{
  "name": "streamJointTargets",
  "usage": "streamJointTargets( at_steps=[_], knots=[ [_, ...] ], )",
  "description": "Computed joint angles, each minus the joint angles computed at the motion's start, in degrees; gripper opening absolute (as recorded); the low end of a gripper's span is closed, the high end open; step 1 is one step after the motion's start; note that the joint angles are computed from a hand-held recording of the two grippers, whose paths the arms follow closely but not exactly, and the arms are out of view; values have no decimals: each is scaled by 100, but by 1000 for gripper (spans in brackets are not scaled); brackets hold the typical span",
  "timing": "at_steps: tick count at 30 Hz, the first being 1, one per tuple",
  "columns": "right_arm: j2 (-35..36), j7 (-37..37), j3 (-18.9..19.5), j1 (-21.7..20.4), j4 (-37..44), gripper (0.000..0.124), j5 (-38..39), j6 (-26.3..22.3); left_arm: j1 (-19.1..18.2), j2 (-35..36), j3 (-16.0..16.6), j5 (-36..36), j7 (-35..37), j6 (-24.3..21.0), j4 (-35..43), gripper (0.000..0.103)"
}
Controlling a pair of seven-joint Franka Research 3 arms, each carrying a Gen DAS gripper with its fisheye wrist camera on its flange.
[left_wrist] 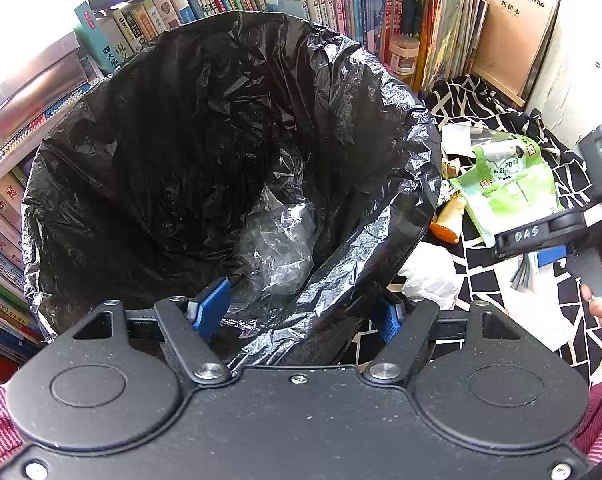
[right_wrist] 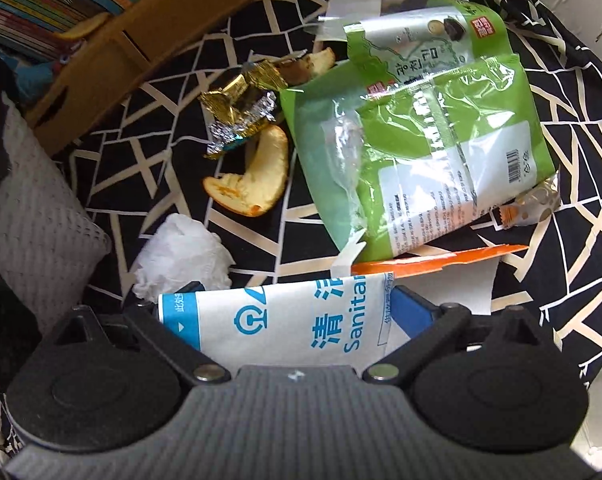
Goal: Collect trash
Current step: 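Grasp the white 'Sanitary' packet with the right gripper and lift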
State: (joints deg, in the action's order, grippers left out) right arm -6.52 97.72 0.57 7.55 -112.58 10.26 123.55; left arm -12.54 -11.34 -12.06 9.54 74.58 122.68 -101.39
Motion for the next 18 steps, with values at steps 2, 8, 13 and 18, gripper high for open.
streamJointTargets(
  at_steps=[2, 8, 13, 18],
  knots=[
    [-83, -77, -41, -2, -22, 99, 230, 63, 1, 8, -2, -4, -5, -11, 13, 71],
    [-359, -353, -81, -2, -55, 99, 670, 356, 1, 13, -6, 1, -11, -15, 18, 72],
    [-452, -592, -54, 85, 176, 99, 987, 551, 1, 21, -10, 19, -21, -14, 20, 73],
    [-475, -1044, -40, 266, 631, 99, 1458, 766, -1, 21, -9, 16, -18, -7, 17, 73]
  ],
)
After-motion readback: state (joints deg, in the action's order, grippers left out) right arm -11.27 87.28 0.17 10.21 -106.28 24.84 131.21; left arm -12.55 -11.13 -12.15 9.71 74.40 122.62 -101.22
